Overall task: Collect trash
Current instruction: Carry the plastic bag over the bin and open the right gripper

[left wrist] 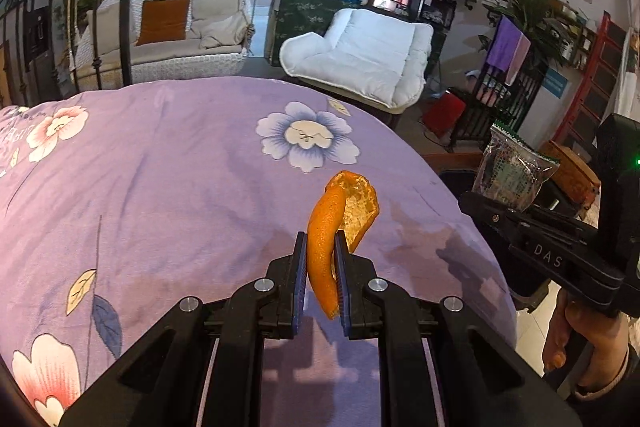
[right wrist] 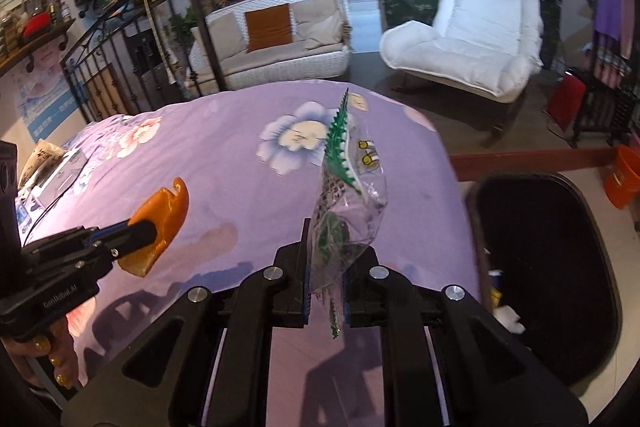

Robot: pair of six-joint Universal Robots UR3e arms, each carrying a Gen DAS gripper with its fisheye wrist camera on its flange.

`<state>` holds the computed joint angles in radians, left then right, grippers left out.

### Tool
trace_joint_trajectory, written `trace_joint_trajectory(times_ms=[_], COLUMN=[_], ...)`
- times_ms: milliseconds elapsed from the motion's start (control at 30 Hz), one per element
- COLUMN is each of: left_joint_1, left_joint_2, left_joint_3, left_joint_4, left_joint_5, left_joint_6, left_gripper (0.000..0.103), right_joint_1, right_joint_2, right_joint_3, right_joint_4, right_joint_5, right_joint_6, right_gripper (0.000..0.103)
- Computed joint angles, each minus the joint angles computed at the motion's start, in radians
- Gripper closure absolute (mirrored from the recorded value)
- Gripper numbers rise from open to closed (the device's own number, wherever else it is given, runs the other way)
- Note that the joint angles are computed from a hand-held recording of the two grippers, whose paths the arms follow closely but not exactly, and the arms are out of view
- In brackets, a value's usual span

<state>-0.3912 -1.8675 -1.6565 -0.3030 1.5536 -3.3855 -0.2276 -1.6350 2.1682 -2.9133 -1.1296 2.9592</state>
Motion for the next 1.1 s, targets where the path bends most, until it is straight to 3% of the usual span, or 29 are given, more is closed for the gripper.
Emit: trace_joint_trajectory(times_ms=[200, 333, 767, 833, 867, 900, 967, 1100], left_joint_1=[-0.042, -0.071, -0.154, -0.169, -0.175, -0.181, -0.190, -0.204], left_joint_2=[-0.091, -0.152, -0.293, -0.319, -0.333, -0.346, -0.366, -0.401], left_joint_3=[0.132, 0.226, 0.452, 0.495, 0.519, 0.543, 0.579, 0.638], left_joint_4=[-0.043, -0.081, -0.189, -0.208, -0.221, -0.235, -0.253, -0.282], left_joint_5=[-0.069, -0.095, -0.116, -0.110, -0.108, -0.110, -0.111, -0.118], left_joint_6=[0.029, 0.045, 0.084, 0.088, 0.089, 0.093, 0.103, 0.115], left_gripper=[0.089, 0.089, 0.089, 0.089, 0.089, 0.089, 0.089, 0.089], right_joint_1=[-0.251, -0.390, -0.506, -0.497, -0.488, -0.483, -0.494, -0.502], right_joint_2=[-0.175, -0.208, 0.076, 0.128, 0.142, 0.159, 0.165, 0.150], right_joint_3=[0.161, 0.211, 0.168, 0.143, 0.134, 0.129, 0.160, 0.187], right_joint_4=[0.075, 0.115, 0.000, -0.013, -0.019, -0.036, -0.097, -0.122], right_joint_5=[0.082, 0.117, 0.045, 0.025, 0.012, 0.000, -0.005, -0.006], right_joint_6=[-0.102, -0.157, -0.119, -0.108, -0.093, -0.080, -0.066, -0.059], right_gripper=[0.091, 0.091, 0.090, 0.085, 0.071, 0.049, 0.035, 0.035])
